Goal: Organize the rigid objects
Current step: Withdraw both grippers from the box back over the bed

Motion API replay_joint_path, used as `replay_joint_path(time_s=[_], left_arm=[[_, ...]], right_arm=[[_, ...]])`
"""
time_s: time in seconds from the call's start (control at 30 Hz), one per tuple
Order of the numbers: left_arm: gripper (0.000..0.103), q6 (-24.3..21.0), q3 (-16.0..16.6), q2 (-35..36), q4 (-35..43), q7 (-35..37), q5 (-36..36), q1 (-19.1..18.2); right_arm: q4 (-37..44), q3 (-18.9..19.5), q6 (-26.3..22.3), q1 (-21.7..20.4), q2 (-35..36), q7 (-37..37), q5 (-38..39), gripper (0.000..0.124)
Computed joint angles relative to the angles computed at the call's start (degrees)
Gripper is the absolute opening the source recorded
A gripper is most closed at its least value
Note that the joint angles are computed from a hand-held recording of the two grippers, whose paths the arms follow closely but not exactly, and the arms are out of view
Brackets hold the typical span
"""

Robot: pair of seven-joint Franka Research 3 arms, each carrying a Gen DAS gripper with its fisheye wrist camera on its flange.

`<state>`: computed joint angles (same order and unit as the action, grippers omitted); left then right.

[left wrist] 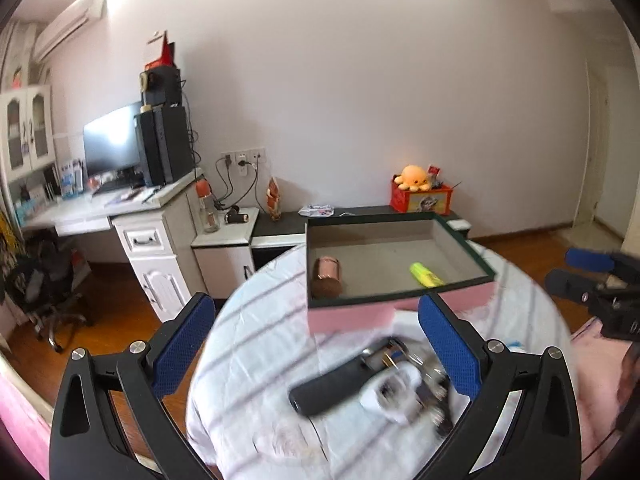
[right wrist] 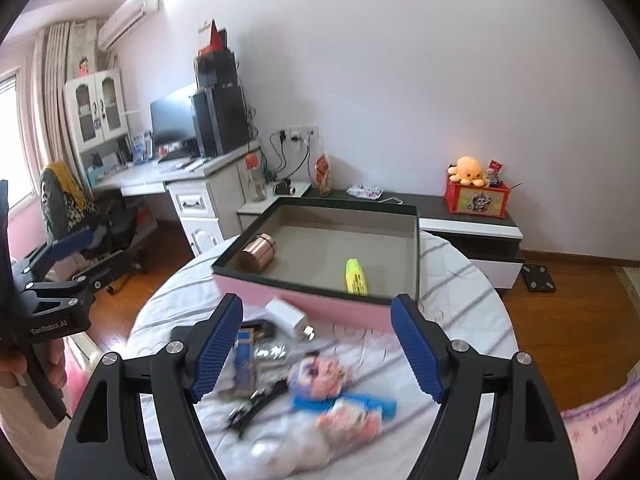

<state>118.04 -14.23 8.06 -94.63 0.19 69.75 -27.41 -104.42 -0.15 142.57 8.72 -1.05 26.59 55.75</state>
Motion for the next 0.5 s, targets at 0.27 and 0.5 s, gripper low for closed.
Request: replay_joint_path(time_s=[0.27,0.5], left_arm=[[0.103,0.8,-3.5,-5.0,-7.1,-7.0,-0.2,-1.3],[0.103,-1.0,-4.6,-5.3,-7.2,-5.5,-0.4,-1.9]], right_arm=[[-14.3,-2.3,5.9,1.9,-11.1,-2.4,4.7,0.08],[-17.6,-3.3,8.3,3.6,-14.1,-1.2,2.3,0.08]])
